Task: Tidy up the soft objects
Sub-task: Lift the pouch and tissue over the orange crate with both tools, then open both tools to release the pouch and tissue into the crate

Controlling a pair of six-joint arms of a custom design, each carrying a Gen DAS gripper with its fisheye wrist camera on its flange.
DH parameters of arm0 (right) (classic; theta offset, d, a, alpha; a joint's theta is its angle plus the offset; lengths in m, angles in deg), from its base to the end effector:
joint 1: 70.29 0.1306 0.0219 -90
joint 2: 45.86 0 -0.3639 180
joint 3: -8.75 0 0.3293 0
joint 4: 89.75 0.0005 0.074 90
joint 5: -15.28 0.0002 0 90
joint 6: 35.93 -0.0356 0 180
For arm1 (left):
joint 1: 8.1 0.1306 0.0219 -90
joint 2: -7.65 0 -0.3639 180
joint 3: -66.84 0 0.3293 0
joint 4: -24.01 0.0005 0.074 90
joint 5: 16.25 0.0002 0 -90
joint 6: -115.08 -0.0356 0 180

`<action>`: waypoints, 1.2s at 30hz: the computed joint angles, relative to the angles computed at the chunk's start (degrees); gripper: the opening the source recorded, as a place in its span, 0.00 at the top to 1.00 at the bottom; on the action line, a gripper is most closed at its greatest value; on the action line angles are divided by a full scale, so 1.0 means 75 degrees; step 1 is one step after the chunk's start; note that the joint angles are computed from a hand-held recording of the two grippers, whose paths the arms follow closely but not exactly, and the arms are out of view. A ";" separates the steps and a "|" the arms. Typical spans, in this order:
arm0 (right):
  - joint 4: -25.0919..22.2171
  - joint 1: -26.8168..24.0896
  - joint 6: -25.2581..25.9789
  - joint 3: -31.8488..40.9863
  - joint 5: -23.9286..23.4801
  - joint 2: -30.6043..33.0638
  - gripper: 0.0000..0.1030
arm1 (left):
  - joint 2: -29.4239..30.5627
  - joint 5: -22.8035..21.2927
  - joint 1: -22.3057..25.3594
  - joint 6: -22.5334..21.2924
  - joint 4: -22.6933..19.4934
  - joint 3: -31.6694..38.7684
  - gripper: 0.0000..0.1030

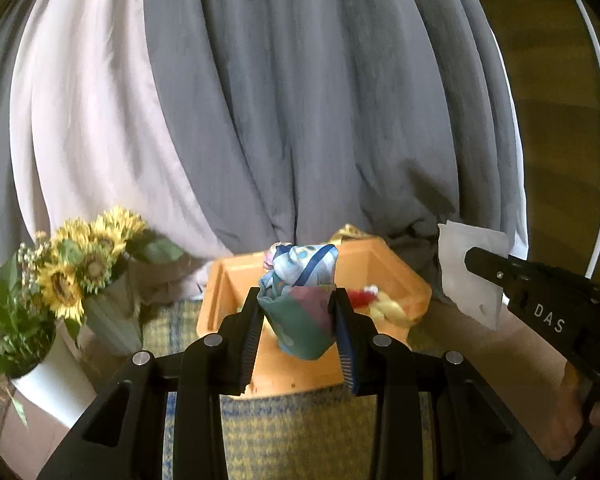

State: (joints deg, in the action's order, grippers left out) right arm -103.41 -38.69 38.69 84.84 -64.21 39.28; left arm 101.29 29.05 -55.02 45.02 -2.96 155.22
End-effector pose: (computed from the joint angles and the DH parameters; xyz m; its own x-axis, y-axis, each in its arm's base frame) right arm 0.3586 0.2124 0.3991 -0.4157 0.0504 -0.9081 -0.2714 0.9461 0.1768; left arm 0.3299 -0.3169 0.4104 -0.3809 0.0524 -0.9231 -0.0182 0.9978 0.0642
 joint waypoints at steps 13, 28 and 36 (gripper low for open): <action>0.0261 -0.0095 0.0303 0.1288 0.0157 0.1099 0.93 | 0.0460 0.0699 0.0866 -0.0760 0.0673 0.0535 0.67; -0.0259 -0.0215 0.0763 0.3014 -0.0123 0.2590 0.93 | 0.1307 0.1321 0.1693 -0.0635 0.0288 0.1333 0.67; -0.1024 -0.0331 0.0683 0.4050 -0.0555 0.3533 0.93 | 0.2006 0.1799 0.2017 -0.0293 -0.0376 0.1899 0.67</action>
